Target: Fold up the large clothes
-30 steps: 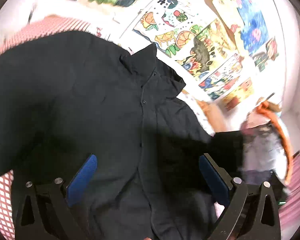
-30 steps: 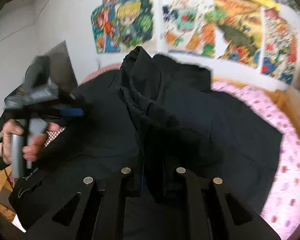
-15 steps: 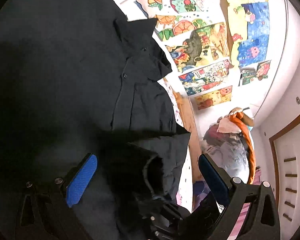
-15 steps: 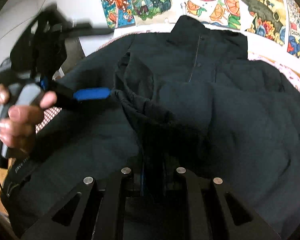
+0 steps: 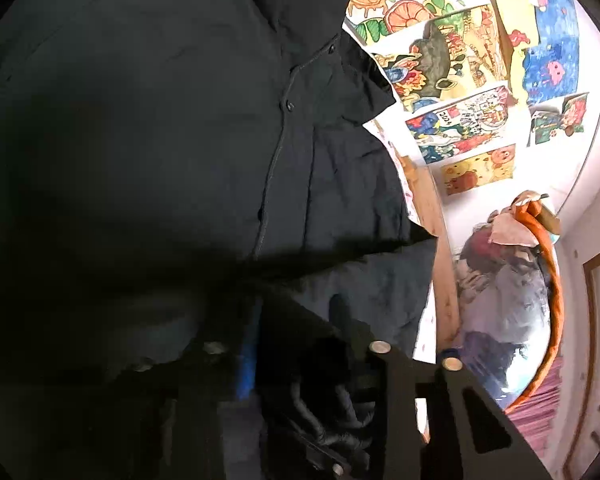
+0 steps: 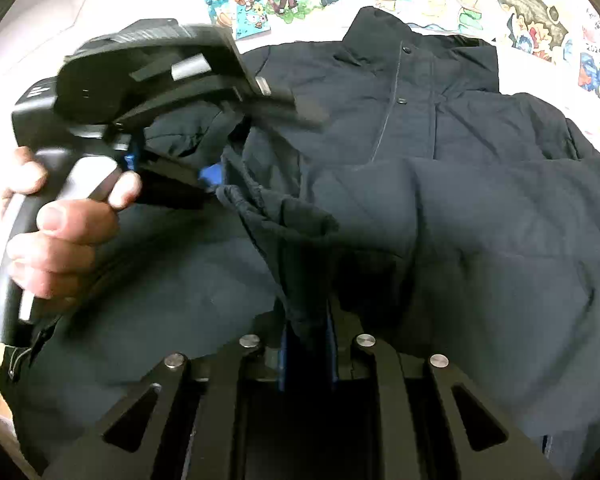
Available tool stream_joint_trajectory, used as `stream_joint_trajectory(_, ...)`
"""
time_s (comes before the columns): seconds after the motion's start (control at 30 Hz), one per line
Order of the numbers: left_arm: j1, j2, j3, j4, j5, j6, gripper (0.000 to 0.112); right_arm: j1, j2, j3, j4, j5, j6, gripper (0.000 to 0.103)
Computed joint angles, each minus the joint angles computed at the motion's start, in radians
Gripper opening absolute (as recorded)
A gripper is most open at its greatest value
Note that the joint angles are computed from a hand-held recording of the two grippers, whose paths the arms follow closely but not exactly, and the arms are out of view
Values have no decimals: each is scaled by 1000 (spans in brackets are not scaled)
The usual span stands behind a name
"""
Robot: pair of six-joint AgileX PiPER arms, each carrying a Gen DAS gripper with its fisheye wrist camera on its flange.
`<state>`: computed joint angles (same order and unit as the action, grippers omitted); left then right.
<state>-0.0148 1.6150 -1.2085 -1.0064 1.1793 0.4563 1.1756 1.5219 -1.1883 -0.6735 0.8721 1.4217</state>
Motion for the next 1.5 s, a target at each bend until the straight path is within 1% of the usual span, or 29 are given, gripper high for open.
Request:
stream_joint_trajectory(0.03, 3, -18, 20, -13, -21, 20, 17, 1, -4, 2, 2, 1, -3, 18)
stream_joint_trajectory(0.07, 5, -33, 32, -17, -39, 36, 13, 6, -16, 11, -3, -3, 2, 22)
stream_joint_trajectory(0.1, 6, -55, 45, -19, -64, 52, 12, 10, -25, 21, -14, -11, 12, 24)
stream_joint_trajectory(0.17, 23, -86, 60, -33, -88, 79, 10, 24, -51, 34, -35, -15, 27, 37)
stream_joint_trajectory(0.2, 31, -106, 61, -33, -102, 88, 10, 35, -62, 42, -51, -17, 42, 40)
stream_joint_trajectory(0.23, 37, -127, 60, -28, -117, 97, 10, 48, -75, 47, -72, -14, 58, 47)
stream_joint_trajectory(0.27, 47, -148, 60, -25, -134, 115, 10, 68, -92, 50, -106, 3, 74, 54)
stream_joint_trajectory(0.33, 56, -192, 56, 2, -182, 139, 10, 108, -119, 56, -167, 49, 99, 59)
stream_joint_trajectory(0.37, 58, -221, 56, 24, -218, 152, 10, 120, -134, 56, -187, 78, 102, 61)
stream_joint_trajectory(0.4, 61, -245, 57, 47, -249, 161, 10, 123, -143, 54, -195, 98, 99, 61)
stream_joint_trajectory(0.47, 62, -284, 59, 87, -307, 178, 10, 134, -169, 59, -233, 176, 115, 62)
stream_joint_trajectory(0.5, 62, -297, 58, 111, -333, 186, 10, 134, -182, 67, -245, 201, 125, 63)
stream_joint_trajectory(0.6, 49, -326, 67, 192, -418, 206, 10, 93, -203, 77, -259, 274, 119, 63)
stream_joint_trajectory(0.63, 25, -339, 83, 247, -484, 206, 10, 55, -203, 77, -251, 279, 94, 63)
stream_joint_trajectory(0.7, -24, -353, 105, 364, -573, 167, 10, -29, -184, 55, -202, 281, 22, 63)
stream_joint_trajectory(0.73, -44, -348, 107, 438, -606, 129, 10, -64, -178, 51, -177, 280, 10, 63)
stream_joint_trajectory(0.77, -58, -334, 99, 516, -621, 70, 10, -125, -177, 50, -137, 253, -12, 63)
stream_joint_trajectory(0.83, -84, -290, 59, 691, -611, -102, 10, -228, -164, 45, -59, 204, -69, 63)
stream_joint_trajectory(0.87, -92, -273, 45, 754, -603, -166, 10, -266, -152, 44, -41, 188, -86, 63)
stream_joint_trajectory(0.93, -118, -235, 19, 903, -593, -296, 10, -307, -122, 34, -19, 174, -120, 63)
stream_joint_trajectory(1.0, -154, -206, 16, 1050, -600, -408, 10, -314, -94, 24, -15, 175, -132, 63)
stream_joint_trajectory(1.03, -173, -185, 7, 1128, -591, -462, 10, -324, -79, 17, -7, 171, -151, 63)
stream_joint_trajectory(1.13, -199, -135, -16, 1220, -552, -534, 10, -326, -32, -15, 9, 191, -197, 63)
stream_joint_trajectory(1.2, -196, -106, -33, 1217, -529, -533, 10, -312, 22, -57, 21, 229, -226, 63)
stream_joint_trajectory(1.3, -174, -74, -54, 1154, -512, -487, 10, -306, 75, -96, 21, 262, -251, 64)
stream_joint_trajectory(1.43, -121, -90, -42, 1009, -527, -373, 12, -311, 104, -111, 22, 262, -256, 65)
stream_joint_trajectory(1.5, -76, -106, -34, 888, -525, -282, 12, -314, 97, -101, 21, 252, -245, 66)
